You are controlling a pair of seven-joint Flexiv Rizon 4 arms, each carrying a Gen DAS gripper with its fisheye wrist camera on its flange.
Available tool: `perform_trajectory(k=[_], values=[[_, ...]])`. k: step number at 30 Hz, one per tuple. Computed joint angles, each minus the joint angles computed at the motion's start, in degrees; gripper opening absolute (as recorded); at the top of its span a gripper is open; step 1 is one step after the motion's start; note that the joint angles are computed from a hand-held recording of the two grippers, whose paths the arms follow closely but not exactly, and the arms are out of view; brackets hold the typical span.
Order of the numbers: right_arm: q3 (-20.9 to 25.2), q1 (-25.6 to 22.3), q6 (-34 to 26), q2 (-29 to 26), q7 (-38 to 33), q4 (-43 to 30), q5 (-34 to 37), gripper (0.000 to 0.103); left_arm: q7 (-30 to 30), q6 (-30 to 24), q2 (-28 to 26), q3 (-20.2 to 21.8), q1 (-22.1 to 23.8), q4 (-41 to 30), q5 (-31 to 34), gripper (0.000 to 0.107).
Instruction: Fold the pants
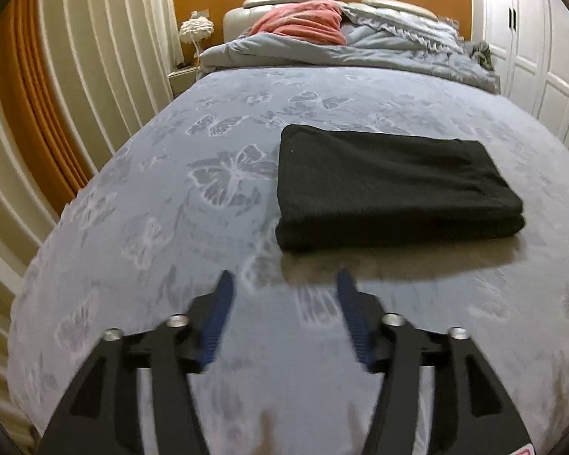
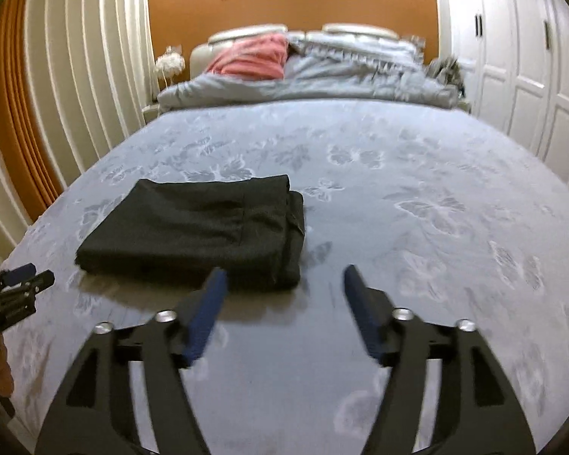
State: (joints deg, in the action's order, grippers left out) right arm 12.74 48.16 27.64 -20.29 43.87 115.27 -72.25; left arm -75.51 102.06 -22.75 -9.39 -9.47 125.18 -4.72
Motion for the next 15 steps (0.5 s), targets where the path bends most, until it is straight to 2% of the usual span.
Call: perform_trajectory(k=[1, 2, 4, 5, 6, 7, 9, 11, 15], values=[[0.2, 1.1, -1.5, -0.6, 1.3, -0.1, -0.3, 0.091, -0.4, 1.3, 0.4, -1.1, 1.2, 1.4, 0.3, 0.071], [0.2, 2.5, -3.7, -1.7, 3.1, -0.5, -0.8, 0.096, -1.1, 3.4, 0.4, -0.7, 1.1, 2.7, 0.6, 0.078], [0.3, 4.8, -7.7, -4.0, 3.4, -1.9, 0.4, 0.097, -2.9, 9.6, -1.2, -0.4, 1.4, 5.1, 2.2, 0.083], [0.5, 5.9, -10.1, -6.3, 0.9, -4.4, 3.9, 0.097, -4.2, 11.4, -2.0, -1.6, 2.9, 5.8, 3.5, 0.084], [0.2, 6.0, -9.8, -7.8, -0.6, -5.8, 5.5, 0.097, -6.6, 12.5, -3.0, -1.4, 3.3, 5.9, 5.5, 0.084], [-0.3, 6.0, -8.6, -8.7, -0.8, -6.3, 5.4, 0.097, -6.2, 14.7, -4.6, -0.7, 2.0, 6.4, 3.9, 0.084], [-1.2, 5.9, -6.8, -10.7, -3.2, -8.0, 6.3, 0.097, -5.7, 16.6, -6.3, 2.0, -1.3, 5.9, 3.0, 0.084], [-1.8, 6.2, -7.0, -11.6, -6.0, -9.4, 8.7, 0.096, -5.5, 16.5, -6.9, 1.0, -0.2, 5.3, 4.9, 0.084], [-2.8, 6.8, -6.0, -10.1, -1.6, -7.1, 7.9, 0.098, -6.1, 17.3, -7.5, 0.9, 0.1, 5.0, 5.6, 0.084]])
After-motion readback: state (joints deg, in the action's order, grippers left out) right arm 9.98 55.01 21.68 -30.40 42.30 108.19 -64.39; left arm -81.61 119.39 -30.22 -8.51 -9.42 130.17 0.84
